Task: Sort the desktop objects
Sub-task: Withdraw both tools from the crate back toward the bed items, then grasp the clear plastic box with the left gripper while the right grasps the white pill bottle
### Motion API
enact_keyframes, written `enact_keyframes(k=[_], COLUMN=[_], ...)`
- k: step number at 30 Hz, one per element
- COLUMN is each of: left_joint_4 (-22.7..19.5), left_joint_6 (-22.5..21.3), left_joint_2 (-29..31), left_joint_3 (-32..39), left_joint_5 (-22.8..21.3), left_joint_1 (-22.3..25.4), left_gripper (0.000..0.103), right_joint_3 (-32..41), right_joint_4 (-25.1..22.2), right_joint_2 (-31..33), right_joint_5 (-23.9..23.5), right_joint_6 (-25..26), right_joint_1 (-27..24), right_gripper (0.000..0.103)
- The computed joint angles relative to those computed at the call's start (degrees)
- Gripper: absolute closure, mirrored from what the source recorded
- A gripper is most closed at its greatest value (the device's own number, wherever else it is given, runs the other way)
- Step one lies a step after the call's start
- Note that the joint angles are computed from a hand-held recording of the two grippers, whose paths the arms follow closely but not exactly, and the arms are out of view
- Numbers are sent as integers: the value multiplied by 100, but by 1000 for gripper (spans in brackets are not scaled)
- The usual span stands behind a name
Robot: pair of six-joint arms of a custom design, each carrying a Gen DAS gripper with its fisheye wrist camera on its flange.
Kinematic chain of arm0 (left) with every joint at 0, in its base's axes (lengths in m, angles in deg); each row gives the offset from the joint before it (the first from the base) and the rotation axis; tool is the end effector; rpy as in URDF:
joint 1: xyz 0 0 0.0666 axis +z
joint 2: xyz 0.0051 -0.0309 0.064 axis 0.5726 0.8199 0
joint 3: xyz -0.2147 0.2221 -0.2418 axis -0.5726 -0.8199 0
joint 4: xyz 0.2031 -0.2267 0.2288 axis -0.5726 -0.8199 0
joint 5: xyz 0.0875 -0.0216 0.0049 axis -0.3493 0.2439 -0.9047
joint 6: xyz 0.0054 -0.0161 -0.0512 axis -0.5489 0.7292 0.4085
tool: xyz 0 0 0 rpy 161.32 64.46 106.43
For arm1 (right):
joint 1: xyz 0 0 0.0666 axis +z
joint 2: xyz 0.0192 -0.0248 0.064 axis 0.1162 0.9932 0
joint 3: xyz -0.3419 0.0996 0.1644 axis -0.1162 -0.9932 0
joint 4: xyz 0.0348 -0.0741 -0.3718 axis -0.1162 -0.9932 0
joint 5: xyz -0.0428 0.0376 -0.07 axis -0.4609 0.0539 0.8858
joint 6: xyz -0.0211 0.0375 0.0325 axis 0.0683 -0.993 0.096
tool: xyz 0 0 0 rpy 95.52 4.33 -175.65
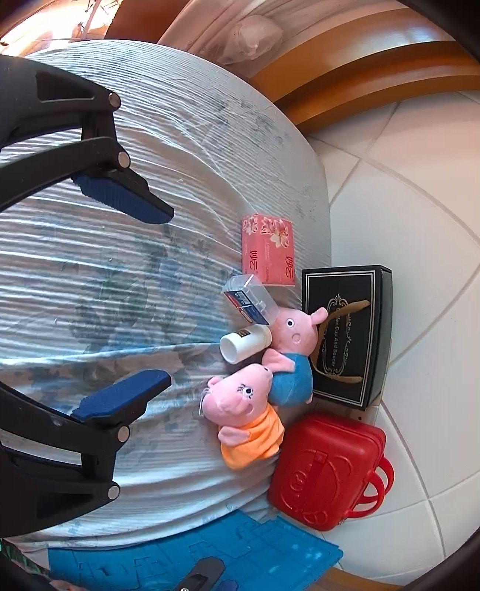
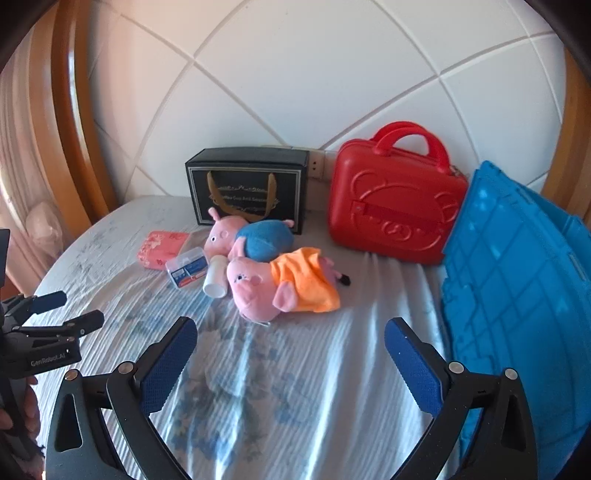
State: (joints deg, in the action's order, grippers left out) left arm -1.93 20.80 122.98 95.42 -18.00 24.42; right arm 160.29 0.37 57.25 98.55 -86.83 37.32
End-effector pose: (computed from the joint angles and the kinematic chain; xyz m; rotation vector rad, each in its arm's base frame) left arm 0.4089 -0.0753 0.4927 0.1219 2.5236 -0.0715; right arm 0.3446 0.1893 0.5597 -0.0676 2.3541 -0.0107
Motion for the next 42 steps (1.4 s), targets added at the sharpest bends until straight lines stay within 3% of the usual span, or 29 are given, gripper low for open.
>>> enact_keyframes(k=[7, 9, 11, 19, 25, 28, 30, 34, 42], left_joint_4=[482, 652, 777, 887, 926, 964, 964, 960, 880], left_joint_6=[-426, -513, -602, -801, -963, -1040, -990, -902, -900], left_joint_2=[1065, 1320, 1580, 2503, 2869, 2969, 2975, 2876, 2996], left_joint_3=[261, 314, 409, 1003, 1342, 1403, 1362, 1200, 1277], left_joint_5=[428, 460, 563, 698, 715, 449, 638, 693, 655], left_joint_1=[478, 542, 597, 549, 367, 262, 303, 354, 330], left_gripper=[22, 22, 22, 22, 22, 28, 53, 60, 61], right_joint_3=[560, 733, 993, 1692, 1616, 1816, 1979, 2164, 2368], right_joint_4=[323, 437, 391, 320, 448, 320, 223, 143, 20], right_joint_2=[1386, 1767, 2173, 3335, 3359, 3492, 3623, 3826, 4069], right_joint_5=[-745, -1030, -1163, -1687, -1681, -1853, -1907, -1813, -1511], right_joint_6=[-74, -47, -32, 17, 61, 140, 267, 396, 593], right_joint_1=[-95, -106, -97, -223, -443, -492, -487, -439, -378], right_gripper=[2, 29, 41, 42, 46, 47, 46, 46, 52])
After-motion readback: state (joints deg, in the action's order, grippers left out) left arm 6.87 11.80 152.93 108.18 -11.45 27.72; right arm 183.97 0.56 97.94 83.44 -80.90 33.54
